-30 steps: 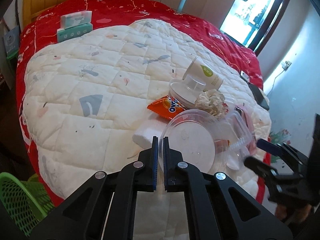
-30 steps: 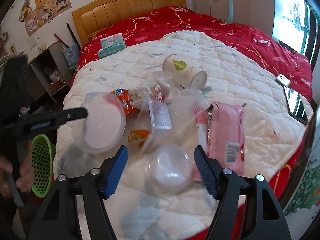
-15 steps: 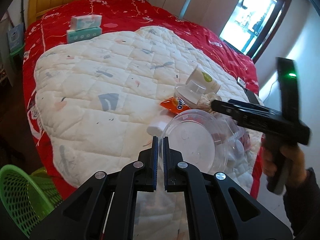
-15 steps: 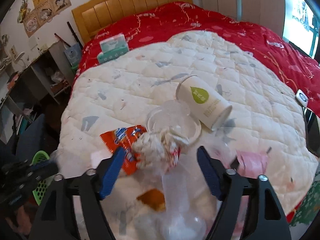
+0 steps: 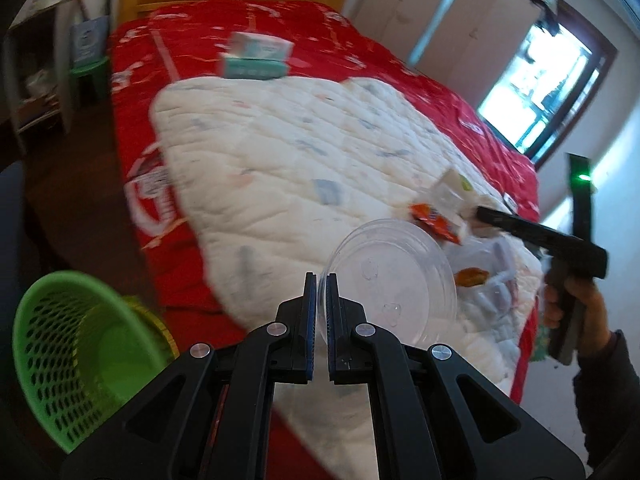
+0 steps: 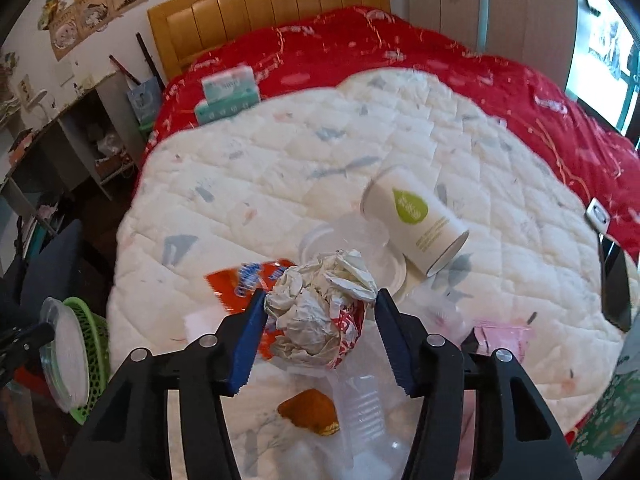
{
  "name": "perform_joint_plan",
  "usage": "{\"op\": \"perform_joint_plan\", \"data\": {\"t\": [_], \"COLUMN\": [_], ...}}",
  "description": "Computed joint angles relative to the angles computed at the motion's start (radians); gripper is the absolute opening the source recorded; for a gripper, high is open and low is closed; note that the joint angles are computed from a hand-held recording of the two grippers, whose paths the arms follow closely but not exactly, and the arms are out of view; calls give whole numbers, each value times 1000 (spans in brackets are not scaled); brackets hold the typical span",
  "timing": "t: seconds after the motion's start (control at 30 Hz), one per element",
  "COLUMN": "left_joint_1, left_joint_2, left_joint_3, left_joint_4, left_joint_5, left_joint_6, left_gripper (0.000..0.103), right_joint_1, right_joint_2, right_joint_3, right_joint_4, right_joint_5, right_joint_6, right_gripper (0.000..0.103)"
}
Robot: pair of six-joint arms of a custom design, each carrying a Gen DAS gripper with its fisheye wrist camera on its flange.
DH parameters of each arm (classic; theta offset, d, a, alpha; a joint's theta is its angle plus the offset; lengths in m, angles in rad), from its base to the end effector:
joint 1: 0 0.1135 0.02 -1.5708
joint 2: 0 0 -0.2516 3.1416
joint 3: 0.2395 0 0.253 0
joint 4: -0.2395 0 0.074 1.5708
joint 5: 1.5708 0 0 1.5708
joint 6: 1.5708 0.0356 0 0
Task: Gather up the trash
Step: 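Carry the tissue with the right gripper over the green wastebasket and release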
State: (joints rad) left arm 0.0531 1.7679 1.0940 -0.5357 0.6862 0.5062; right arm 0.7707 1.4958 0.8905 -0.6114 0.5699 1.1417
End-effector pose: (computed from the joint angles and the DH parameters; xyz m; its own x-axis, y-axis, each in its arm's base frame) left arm 0.3354 -0.0048 0.1588 -0.7285 0.3369 -0.5965 0.6126 0.7101 -0.3470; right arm 0.2096 0.1767 0.1764 -0.6913 0.3959 -0.6045 0.4237 0.8997 0.1048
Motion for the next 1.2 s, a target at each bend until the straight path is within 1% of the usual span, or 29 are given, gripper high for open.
{"op": "perform_joint_plan", "data": {"t": [0.13,0.2,0.27,0.37,0.43,0.5,0.67,0.8,1.03,1.1,1.13,1.2], "left_joint_1": [120,177,223,280,314,336,374,404,487,515,526,541], "left_joint_2": [31,58,96,149,209,235,310,352,389,398,399,405], "left_joint_3": [18,31,58,81,126,136,169,202,243,261,264,269], "left_joint_4": [0,16,13,52,41,58,96,74,33,7,5,12], "left_joint_5": [-22,-53,-66,-123,-138,-159,-216,-232,-202,-181,-179,-184], "left_joint_6": [40,54,64,66,64,67,69,71,104,123,130,136], "left_gripper": [3,3,3,3,3,3,4,6,11,14,18,20], "right_joint_1": [89,132,180,235,260,284,318,328,319,319,320,316], "right_joint_2": [11,11,42,105,160,219,372,492,679,752,773,815], "right_joint_3": [93,124,179,253,306,365,514,640,848,949,980,1038], "right_joint_4": [-117,-137,-165,-157,-137,-127,-60,-37,-1,-21,-26,-25], "right_joint_5": [87,107,131,134,126,123,77,39,-56,-78,-84,-105], "right_joint_6": [54,76,98,102,88,74,19,-31,-118,-148,-157,-178], "right_gripper": [53,53,53,53,53,53,54,54,54,54,54,54]}}
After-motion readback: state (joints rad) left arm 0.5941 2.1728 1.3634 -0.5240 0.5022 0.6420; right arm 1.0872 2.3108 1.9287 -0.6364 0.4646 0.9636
